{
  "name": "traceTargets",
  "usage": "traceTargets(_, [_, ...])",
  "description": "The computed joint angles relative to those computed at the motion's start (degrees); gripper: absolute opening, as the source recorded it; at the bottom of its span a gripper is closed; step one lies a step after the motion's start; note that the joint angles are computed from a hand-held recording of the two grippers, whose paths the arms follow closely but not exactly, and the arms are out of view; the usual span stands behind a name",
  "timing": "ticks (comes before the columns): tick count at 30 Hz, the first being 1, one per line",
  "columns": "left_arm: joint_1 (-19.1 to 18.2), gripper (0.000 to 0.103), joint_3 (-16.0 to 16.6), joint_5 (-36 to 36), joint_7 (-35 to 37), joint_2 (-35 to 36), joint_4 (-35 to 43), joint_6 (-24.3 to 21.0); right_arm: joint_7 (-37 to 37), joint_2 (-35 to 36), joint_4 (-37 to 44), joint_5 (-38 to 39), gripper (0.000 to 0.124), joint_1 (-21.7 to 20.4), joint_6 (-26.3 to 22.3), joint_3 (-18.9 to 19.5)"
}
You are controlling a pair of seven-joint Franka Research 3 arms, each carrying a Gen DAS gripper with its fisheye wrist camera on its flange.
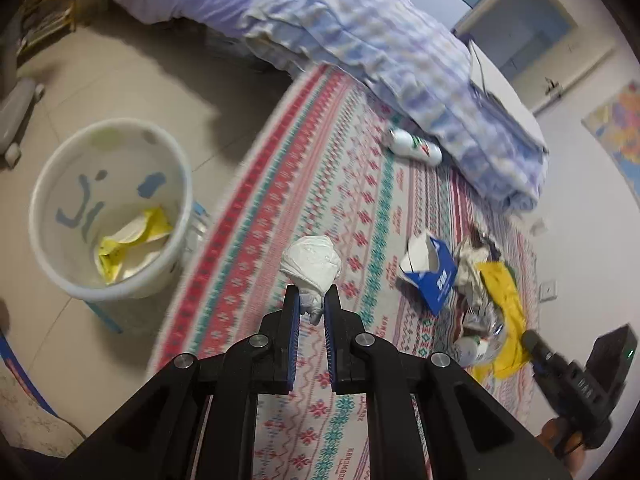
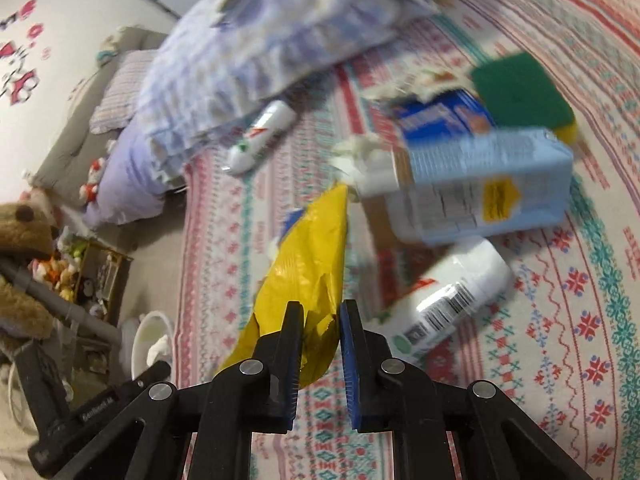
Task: Collect trash
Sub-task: 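Carry the tissue to the bin with the left gripper while the right grasps a yellow bag, then drop the tissue into the bin with the left gripper while the right drops the yellow bag in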
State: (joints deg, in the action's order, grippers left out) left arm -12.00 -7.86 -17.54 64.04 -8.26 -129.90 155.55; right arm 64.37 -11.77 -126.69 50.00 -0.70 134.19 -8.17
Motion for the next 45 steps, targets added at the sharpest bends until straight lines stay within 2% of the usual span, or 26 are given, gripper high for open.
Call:
traceTargets(5, [1.5, 0.012, 2.8, -3.5, 0.0, -3.2, -3.3, 0.3, -4.6, -1.5, -1.2, 0.7, 0.016, 1.7, 1.4, 0.9])
traceTargets(14, [3.8, 0.012, 7.1, -8.0, -0.2, -6.9, -7.9, -0.7, -6.7, -0.9, -1.4, 0.1, 0.016, 3.8, 2.7, 1.9])
traceTargets(28, [4.4, 0.012, 9.9, -14.3, 4.6, -9.0, -10.2, -1.1, -10.4, 1.0, -0.2, 3.9, 0.016, 7.8, 3.2, 3.9])
traceTargets(36, [6.4, 0.012, 10.9, -14.9, 6.1, -9.0, -9.9, -2.4, -12.0, 3.7, 1.6, 6.1, 0.016, 10.8, 2.7, 6.5])
traceTargets(42, [6.6, 0.012, 12.1, -21.4, 11.6, -6.6, -8.0, -4.5, -11.0, 6.9, 4.5, 6.1, 0.016, 13.5, 3.0, 9.1])
traceTargets(45, [7.2, 0.019, 13.0, -27.6, 16.0, -5.0, -6.3, -7.5, -9.4, 9.4, 7.0, 6.7, 0.016, 14.7, 3.1, 10.3])
